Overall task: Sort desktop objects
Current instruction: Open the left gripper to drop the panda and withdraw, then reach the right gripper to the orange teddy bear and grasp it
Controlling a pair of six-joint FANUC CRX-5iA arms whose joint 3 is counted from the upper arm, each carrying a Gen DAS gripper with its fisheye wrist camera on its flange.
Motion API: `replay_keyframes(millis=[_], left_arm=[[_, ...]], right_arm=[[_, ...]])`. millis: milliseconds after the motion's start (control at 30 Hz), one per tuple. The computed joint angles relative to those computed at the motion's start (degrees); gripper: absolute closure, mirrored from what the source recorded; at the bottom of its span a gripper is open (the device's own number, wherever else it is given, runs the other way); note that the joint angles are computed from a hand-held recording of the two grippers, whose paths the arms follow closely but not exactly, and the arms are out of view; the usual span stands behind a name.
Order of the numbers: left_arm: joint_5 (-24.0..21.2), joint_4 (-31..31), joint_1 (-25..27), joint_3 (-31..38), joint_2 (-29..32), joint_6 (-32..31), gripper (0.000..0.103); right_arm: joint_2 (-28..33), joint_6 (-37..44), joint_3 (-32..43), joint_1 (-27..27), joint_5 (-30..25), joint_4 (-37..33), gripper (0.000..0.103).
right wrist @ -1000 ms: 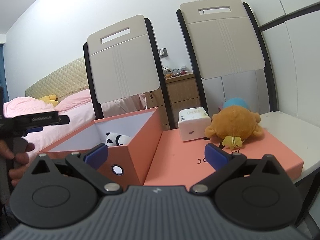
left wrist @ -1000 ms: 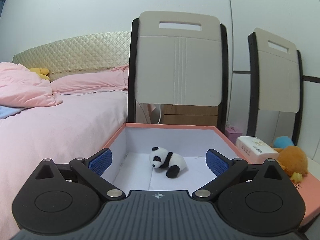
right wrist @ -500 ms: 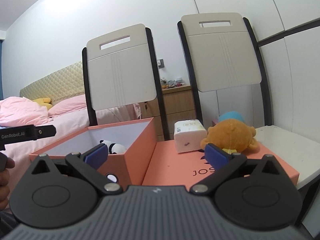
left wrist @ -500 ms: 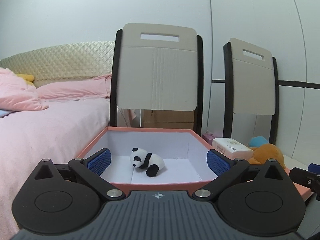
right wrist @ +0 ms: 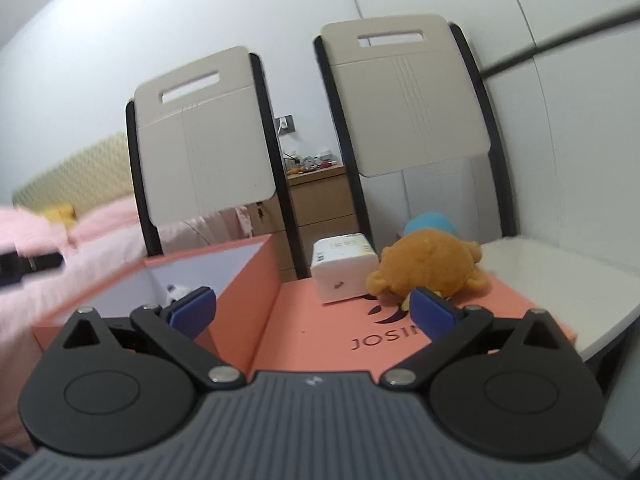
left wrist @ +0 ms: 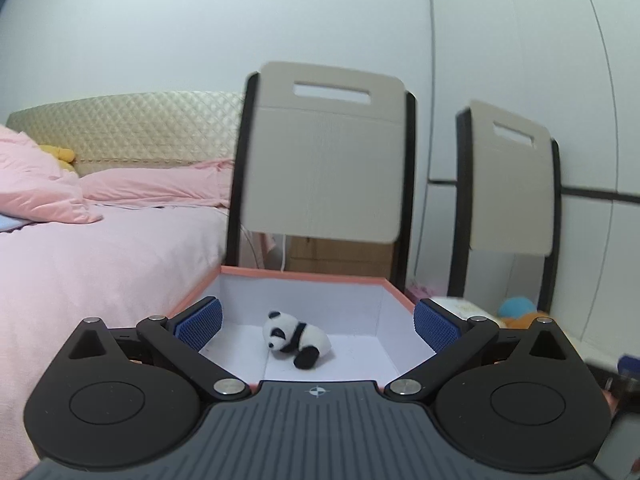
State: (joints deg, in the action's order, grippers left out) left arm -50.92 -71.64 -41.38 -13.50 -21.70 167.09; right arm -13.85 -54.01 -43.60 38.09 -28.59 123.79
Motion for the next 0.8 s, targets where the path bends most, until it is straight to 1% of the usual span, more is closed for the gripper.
replay_keyframes(millis=[33,100,133,267,400,500,567,600,733,800], left_arm=[[-0.58,0.41,0.36,0.26,-0.01,0.08,0.0],[-3.02,-0.17,0.09,0.88,0.31,1.31,0.0],[-3.41,-0.44,0.08,0.85,0.15,1.93,0.0],[-3.33,0.6,0.85,0.78,-0.25,1.96,0.0],[-3.9,0.72,0.37,0.83,0.05,1.39,0.0],[-5.36,-0.7,-1.05,0.84,0.3,2.09,0.0],[-5.42,-0.81,-1.18,0.86,0.39,2.0,0.0],[-5.49,-0.82,-1.23,0.89,0.45,1.92,0.0],[-5.78,-1.02,-1.54,0.84,0.59,1.86,0.0],[-5.64,-1.03,-1.62,0.73,0.52,1.77,0.0]], right_arm=[[0.57,2.47,0.15,1.67,-1.54,-2.07,0.0],[0.83,2.63,0.55,3.06,-0.92,-4.08,0.0],[0.87,2.77,0.69,3.78,-0.69,-5.26,0.0],[0.72,5.49,0.59,6.23,-2.64,-8.76,0.0],[0.41,8.76,0.53,7.92,-3.82,-12.4,0.0],[-0.03,6.06,0.68,5.62,-0.21,-10.01,0.0],[-0.23,3.62,1.08,3.54,2.67,-7.02,0.0],[-0.3,3.49,1.38,2.92,3.87,-6.75,0.0],[0.1,6.01,3.19,0.99,8.54,-8.78,0.0],[0.66,8.59,4.3,0.61,9.54,-10.89,0.0]])
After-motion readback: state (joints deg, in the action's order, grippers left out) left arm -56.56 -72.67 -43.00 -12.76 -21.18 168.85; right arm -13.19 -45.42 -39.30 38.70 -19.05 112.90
